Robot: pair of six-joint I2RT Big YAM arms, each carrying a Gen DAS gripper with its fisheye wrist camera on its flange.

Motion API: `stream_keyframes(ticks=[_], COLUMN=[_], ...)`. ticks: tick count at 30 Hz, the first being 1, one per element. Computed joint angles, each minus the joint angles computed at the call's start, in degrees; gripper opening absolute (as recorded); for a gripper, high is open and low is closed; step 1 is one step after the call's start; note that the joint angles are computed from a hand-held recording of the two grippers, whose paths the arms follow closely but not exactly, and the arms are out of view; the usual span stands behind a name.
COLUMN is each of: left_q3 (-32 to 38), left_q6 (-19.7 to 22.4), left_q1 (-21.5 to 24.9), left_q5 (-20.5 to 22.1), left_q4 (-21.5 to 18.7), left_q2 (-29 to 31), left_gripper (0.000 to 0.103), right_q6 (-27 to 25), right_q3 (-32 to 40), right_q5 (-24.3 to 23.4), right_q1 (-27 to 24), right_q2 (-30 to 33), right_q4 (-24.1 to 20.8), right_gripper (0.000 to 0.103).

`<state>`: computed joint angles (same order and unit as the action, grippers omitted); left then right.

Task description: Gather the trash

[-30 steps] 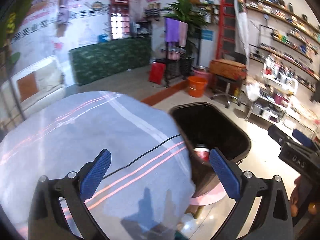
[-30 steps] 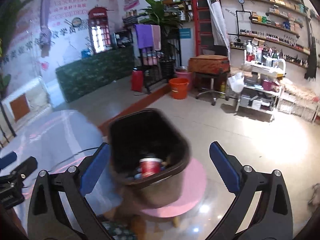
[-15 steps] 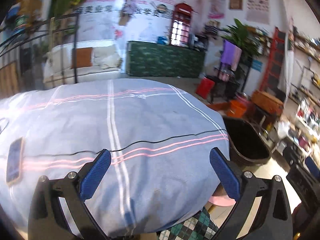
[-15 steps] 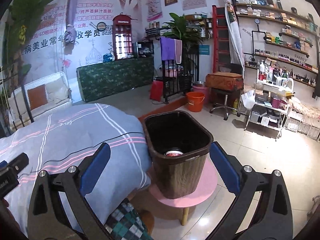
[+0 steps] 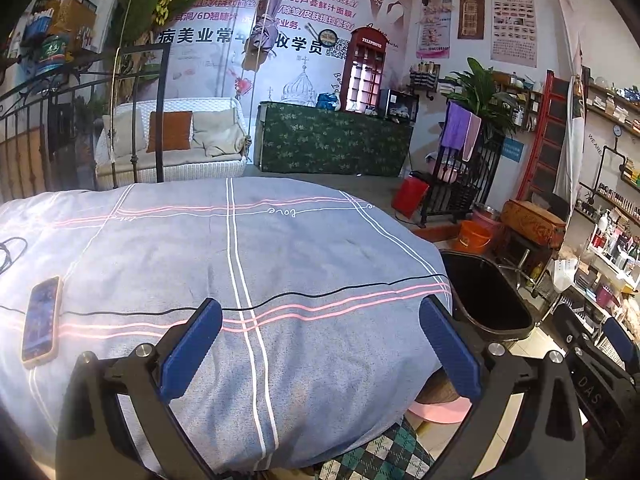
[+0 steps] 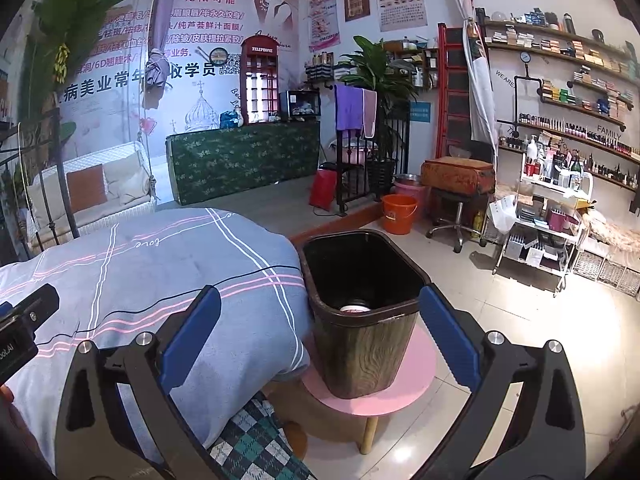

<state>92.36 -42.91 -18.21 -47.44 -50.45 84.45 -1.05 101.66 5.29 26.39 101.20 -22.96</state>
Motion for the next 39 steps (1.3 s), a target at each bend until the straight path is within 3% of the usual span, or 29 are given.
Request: stream_keyframes(ticks=[39], left_q3=[-0.42], left_q6=[0.02], left_q1=[0.14], left_q5=[0.22], left_q4=[-0.85], left_q2=[-0.82], left_gripper=[0.098], right_q6=[0.47], right_q3=[1.07], right_q5=[-1.21], right_q1=[-0.58], right_q2=[1.24], right_q4=[-1.72], right_gripper=[0.098])
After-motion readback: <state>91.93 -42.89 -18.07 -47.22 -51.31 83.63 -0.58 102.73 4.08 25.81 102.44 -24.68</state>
